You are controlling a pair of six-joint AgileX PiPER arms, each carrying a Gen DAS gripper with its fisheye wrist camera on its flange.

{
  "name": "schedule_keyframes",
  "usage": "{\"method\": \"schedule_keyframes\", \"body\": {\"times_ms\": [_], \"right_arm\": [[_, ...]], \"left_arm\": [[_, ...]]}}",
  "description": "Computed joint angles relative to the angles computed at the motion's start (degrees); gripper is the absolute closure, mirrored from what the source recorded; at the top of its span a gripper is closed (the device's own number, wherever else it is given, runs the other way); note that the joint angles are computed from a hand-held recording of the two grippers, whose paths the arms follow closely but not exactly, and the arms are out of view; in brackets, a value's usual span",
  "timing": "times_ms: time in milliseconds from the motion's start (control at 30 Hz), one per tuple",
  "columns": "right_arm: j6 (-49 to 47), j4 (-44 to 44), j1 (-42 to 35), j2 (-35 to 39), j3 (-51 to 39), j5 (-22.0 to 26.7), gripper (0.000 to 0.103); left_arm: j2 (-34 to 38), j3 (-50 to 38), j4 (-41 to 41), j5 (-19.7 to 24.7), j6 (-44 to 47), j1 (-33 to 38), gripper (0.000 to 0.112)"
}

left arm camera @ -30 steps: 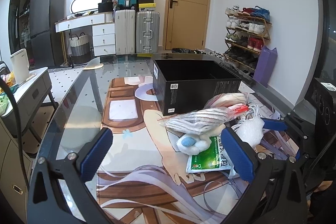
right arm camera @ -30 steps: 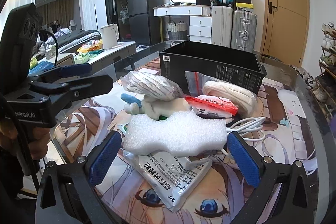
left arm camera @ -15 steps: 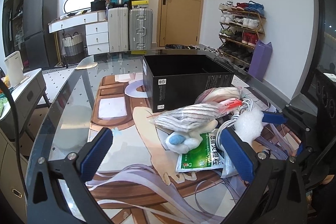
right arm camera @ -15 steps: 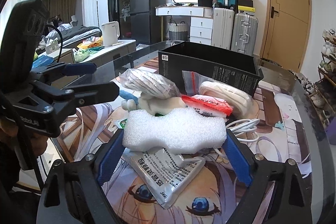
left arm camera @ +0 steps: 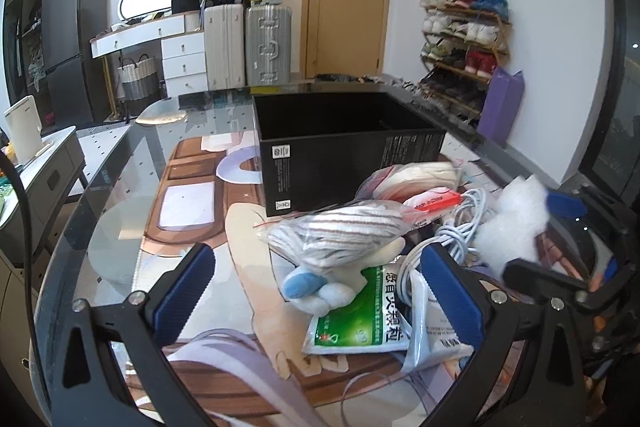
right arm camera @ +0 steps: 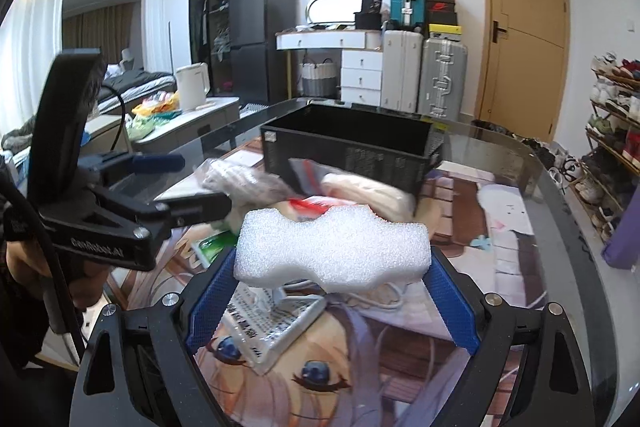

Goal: Organize soft objects
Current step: 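Grasp the clear bag of striped cloth with the left gripper while the right gripper lifts the foam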

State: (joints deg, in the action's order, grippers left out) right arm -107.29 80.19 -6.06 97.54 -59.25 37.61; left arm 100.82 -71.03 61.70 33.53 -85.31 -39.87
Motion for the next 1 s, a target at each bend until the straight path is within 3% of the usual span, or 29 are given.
{"method": "schedule_keyframes", "body": {"times_ms": [267,467,567,633,700,1000], "right_arm": [[0.4,0.4,-2.0,1.1,-1.6,1.1,0.011],[1.8,-0.1,-3.1,2.1,-3.2,1.6,0.011],[2.3,-0.4,-3.1,2.1,-3.5,1.6,0.011],[2.3,-0.3,-3.0,2.0,-3.4,1.3,0.011],[2.4,-0.2,-2.9,2.1,-3.4,1.3,0.011],[2.9,-0.1,-3.1,2.6,-4.3,1.0,0.011]], "left_arm": [[4.5,-6.5,-7.3,1.5,5.8,1.2,0.01],[6.4,-9.2,-8.0,3.3,6.5,0.9,0.011],[7.1,-10.2,-8.8,3.8,7.2,1.0,0.024],[7.5,-10.8,-10.7,3.6,9.2,1.5,0.042],[7.5,-10.6,-11.3,2.9,9.7,1.7,0.053],[4.6,-6.0,-4.4,-0.2,3.6,2.1,0.067]]}}
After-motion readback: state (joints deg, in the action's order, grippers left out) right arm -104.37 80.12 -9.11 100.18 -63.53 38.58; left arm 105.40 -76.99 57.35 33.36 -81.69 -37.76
